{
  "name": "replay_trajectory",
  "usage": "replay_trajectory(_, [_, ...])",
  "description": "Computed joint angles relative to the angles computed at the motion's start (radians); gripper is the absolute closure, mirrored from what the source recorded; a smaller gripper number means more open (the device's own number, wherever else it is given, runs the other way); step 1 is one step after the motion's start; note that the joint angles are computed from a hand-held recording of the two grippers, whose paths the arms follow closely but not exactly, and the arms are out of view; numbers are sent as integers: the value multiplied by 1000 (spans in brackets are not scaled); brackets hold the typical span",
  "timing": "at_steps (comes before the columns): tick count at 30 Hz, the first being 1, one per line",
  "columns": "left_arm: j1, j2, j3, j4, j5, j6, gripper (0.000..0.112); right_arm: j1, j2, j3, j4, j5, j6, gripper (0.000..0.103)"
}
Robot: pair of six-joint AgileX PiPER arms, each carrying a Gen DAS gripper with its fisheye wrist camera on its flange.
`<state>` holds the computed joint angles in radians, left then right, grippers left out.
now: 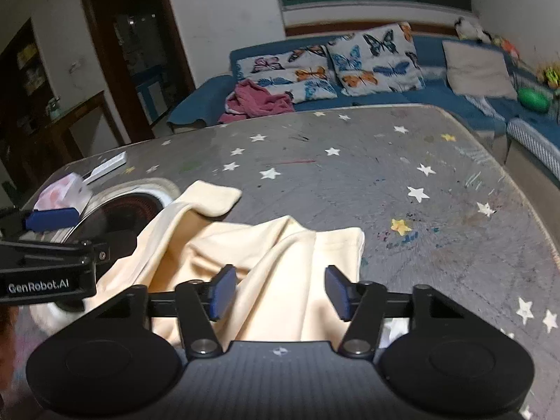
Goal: Fold clothes
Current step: 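Close the left gripper on the sweatshirt edge while the right gripper grasps another edge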
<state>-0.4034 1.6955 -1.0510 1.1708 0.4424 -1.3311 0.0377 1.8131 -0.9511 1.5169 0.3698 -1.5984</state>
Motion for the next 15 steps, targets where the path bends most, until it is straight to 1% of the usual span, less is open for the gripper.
replay_trajectory(1, [9,21,-21,-8,-6,18,25,-4,19,-24,-30,7,39,53])
replay_trajectory(5, [45,96,-108,-127,-12,140,24,-9,99,-127,-161,21,195,55])
replay_trajectory(6, [54,112,-126,-173,-18,186,24,-8,114,-145,-184,23,219,56])
replay_trajectory(7, [62,121,-134,-196,-28,212,24,-8,123,-156,-198,25,234,59])
replay_trajectory(9, [73,139,-147,-229,-43,253,25,-6,144,-181,-232,36,269,60])
replay_trajectory(10, [75,148,-153,-233,-42,260,26,-5,156,-193,-243,44,279,63])
replay_trajectory(11, [76,158,-160,-236,-40,266,28,-3,164,-201,-251,46,286,63])
replay_trajectory(13, [89,171,-172,-292,-53,331,36,4,177,-214,-265,41,299,67])
replay_trajectory(14, [97,174,-173,-324,-63,364,42,7,183,-220,-274,39,308,69])
replay_trajectory(15, [105,177,-175,-353,-74,394,53,6,190,-226,-284,43,320,74])
